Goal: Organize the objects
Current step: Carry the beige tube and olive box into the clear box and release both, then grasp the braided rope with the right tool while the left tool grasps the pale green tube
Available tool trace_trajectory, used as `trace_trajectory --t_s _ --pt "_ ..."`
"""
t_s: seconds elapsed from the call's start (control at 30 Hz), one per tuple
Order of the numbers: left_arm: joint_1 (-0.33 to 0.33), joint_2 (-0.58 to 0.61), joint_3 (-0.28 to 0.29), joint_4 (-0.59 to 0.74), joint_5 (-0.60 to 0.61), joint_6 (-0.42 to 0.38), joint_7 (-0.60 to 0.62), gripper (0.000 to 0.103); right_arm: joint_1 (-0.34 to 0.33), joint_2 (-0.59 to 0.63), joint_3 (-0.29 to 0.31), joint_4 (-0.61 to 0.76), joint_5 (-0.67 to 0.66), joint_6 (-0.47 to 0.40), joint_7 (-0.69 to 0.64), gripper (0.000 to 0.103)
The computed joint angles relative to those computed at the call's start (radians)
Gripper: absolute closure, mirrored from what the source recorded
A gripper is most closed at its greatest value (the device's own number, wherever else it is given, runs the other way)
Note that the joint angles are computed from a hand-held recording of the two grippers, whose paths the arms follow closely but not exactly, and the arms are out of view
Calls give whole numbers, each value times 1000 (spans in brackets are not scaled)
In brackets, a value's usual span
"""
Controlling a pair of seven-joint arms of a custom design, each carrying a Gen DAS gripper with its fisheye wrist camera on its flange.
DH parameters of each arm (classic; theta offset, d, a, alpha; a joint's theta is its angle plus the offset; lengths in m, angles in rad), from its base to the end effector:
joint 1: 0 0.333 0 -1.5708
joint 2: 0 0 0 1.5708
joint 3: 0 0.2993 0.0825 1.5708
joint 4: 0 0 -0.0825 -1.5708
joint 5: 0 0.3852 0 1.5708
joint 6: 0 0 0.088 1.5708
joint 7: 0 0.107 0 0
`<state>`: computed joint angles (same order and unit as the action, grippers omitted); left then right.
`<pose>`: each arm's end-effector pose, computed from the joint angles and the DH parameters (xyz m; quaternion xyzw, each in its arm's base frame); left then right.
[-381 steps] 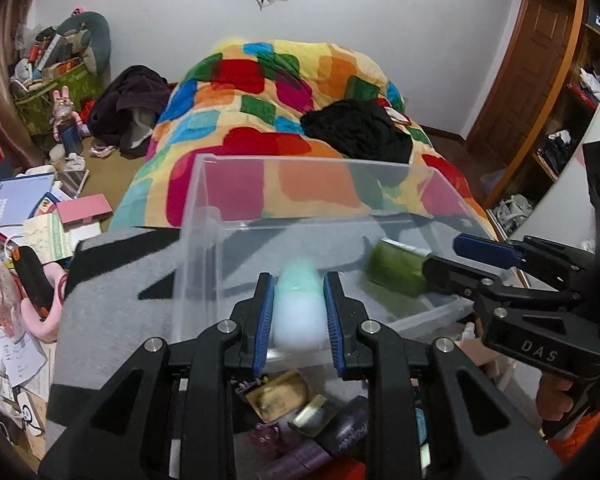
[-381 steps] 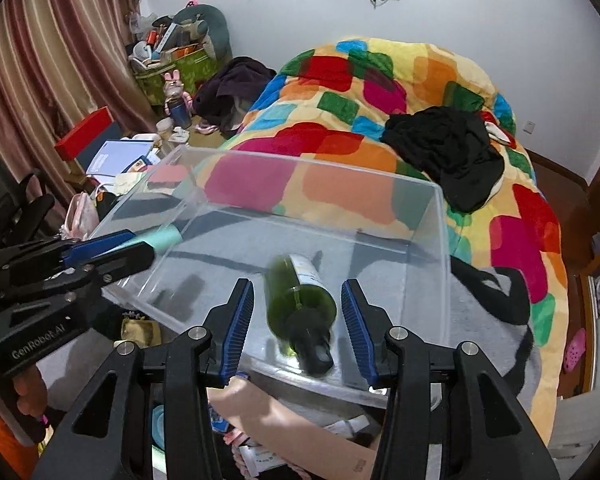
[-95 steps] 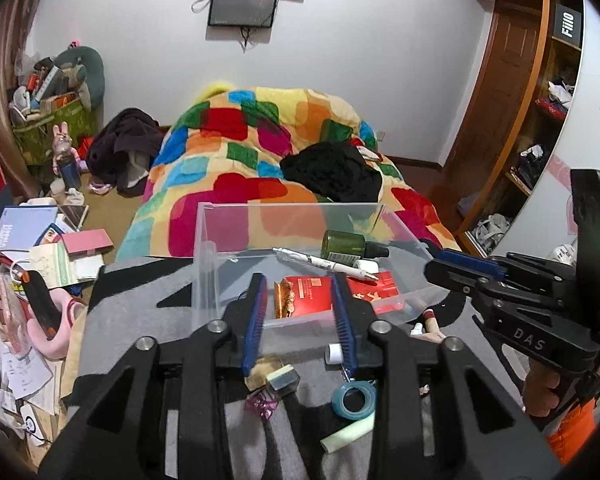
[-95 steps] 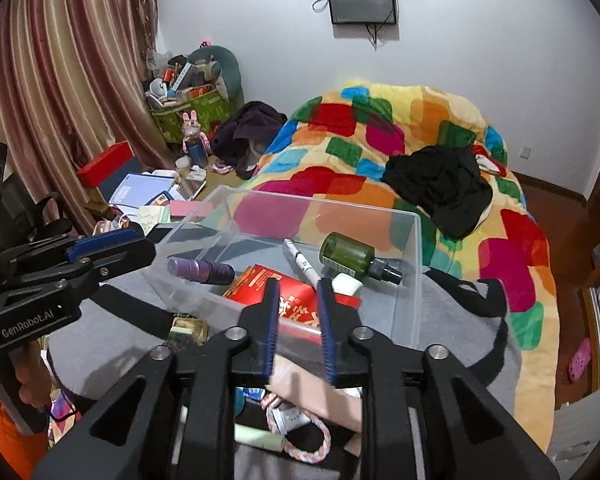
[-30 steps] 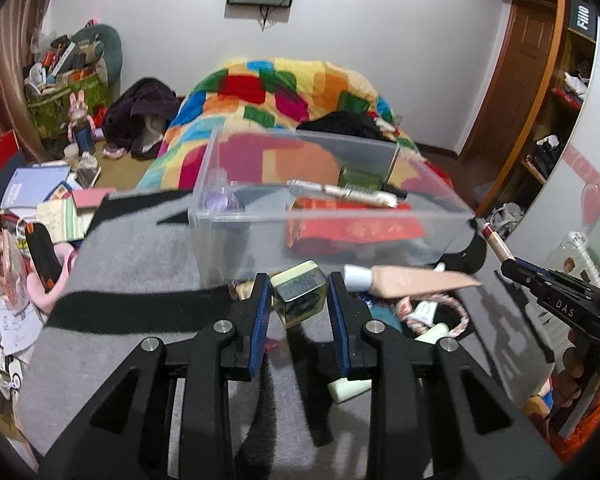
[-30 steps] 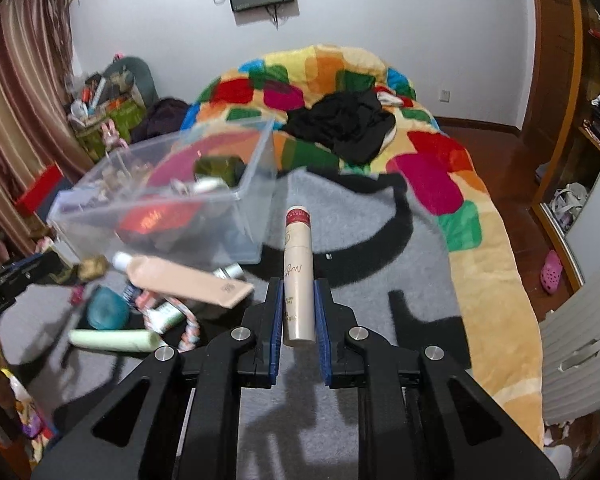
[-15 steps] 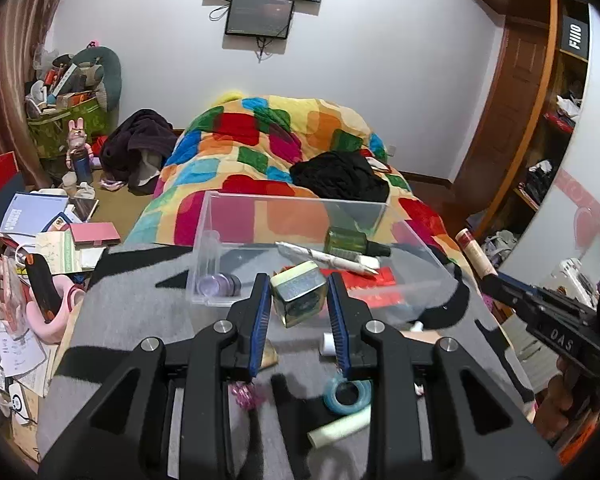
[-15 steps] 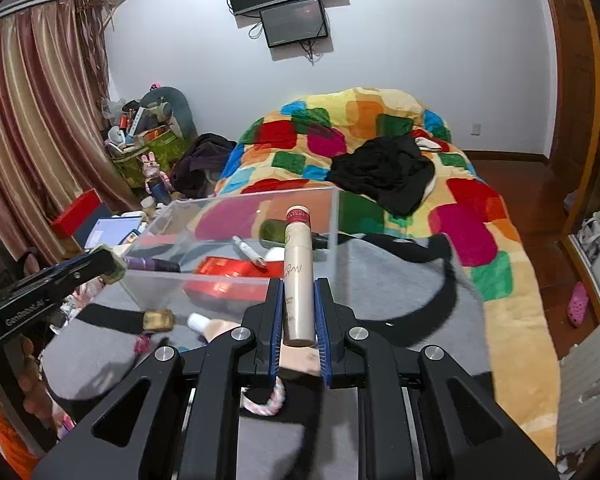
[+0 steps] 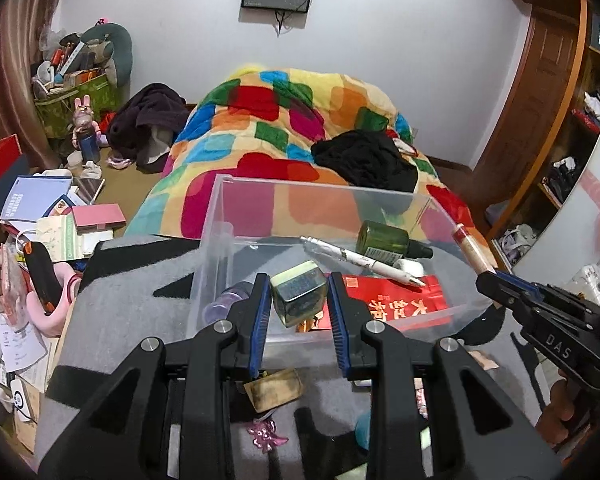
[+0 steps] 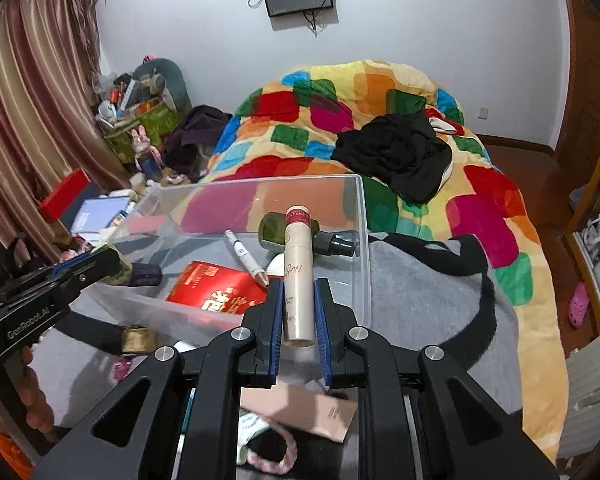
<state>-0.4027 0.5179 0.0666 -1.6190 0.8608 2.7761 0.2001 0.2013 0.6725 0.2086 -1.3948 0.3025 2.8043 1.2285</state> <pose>0.6616 -0.2743 0.3685 -0.7384 0.5465 -0.3000 0.2573 0.7217 0.2530 0.3886 -0.7710 0.5062 -0.1339 0.3626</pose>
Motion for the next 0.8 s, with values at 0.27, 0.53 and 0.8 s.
trace_trajectory --t_s 0.27,0.53,0.8 --pt "-11 -13 10 -24 -12 36 26 75 13 20 -6 28 -25 -35 -11 89" --pt "-34 -71 17 -73 106 48 -56 74 -41 -48 63 -65 60 9 -125 86" --pt "-18 -121 -21 -134 203 61 -129 65 -87 -136 117 -197 172 51 -273 77"
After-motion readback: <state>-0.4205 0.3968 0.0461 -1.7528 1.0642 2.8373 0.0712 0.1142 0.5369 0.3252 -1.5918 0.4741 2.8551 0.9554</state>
